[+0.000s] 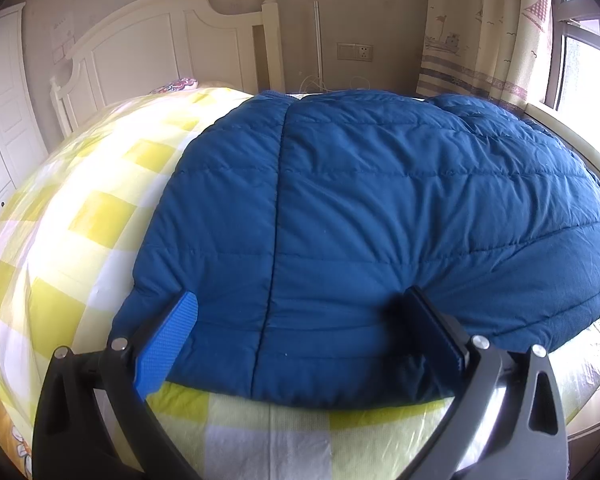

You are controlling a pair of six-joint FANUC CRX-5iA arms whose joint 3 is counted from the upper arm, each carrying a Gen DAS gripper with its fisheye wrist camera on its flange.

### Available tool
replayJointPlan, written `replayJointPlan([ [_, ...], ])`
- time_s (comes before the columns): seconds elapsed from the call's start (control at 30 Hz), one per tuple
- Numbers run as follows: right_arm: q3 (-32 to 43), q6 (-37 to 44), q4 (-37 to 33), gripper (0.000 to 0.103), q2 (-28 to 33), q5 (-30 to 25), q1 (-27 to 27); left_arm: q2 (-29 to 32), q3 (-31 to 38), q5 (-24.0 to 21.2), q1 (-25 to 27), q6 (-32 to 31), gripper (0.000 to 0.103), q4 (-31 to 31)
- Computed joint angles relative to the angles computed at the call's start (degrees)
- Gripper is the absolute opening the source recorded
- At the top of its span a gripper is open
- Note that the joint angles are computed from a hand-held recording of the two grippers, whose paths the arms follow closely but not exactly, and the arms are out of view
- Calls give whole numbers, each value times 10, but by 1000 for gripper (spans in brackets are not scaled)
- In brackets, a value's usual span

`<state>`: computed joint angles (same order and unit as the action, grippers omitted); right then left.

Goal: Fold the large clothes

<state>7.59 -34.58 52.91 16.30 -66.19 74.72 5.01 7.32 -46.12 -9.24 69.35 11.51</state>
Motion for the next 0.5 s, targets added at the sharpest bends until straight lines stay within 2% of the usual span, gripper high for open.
replayJointPlan([
  [0.07,3,-23,15,99,8,4,-15,1,1,0,0,-1,101,1],
  [0.13,-13,-80,46,99,8,16,-32,1,0,0,0,-2,101,1],
  [0.17,-9,-104,56,99,15,5,-38,1,0,0,0,-2,101,1],
  [0.3,55,-119,50,99,61,-48,-55,1,1,-1,-1,-1,101,-3],
  [0.33,59,-115,52,99,65,-41,-60,1,1,0,-2,0,101,-5],
  [0.37,38,-138,73,95,57,-19,-68,2,2,-1,-3,1,101,-8],
  [0.4,-1,-190,102,72,39,1,-71,2,5,-2,-5,5,101,-12],
  [0.47,-106,-333,202,53,-8,53,-81,6,13,-10,-7,13,101,-18],
  [0.5,-137,-373,238,47,-23,65,-84,9,24,-23,-10,25,101,-24],
])
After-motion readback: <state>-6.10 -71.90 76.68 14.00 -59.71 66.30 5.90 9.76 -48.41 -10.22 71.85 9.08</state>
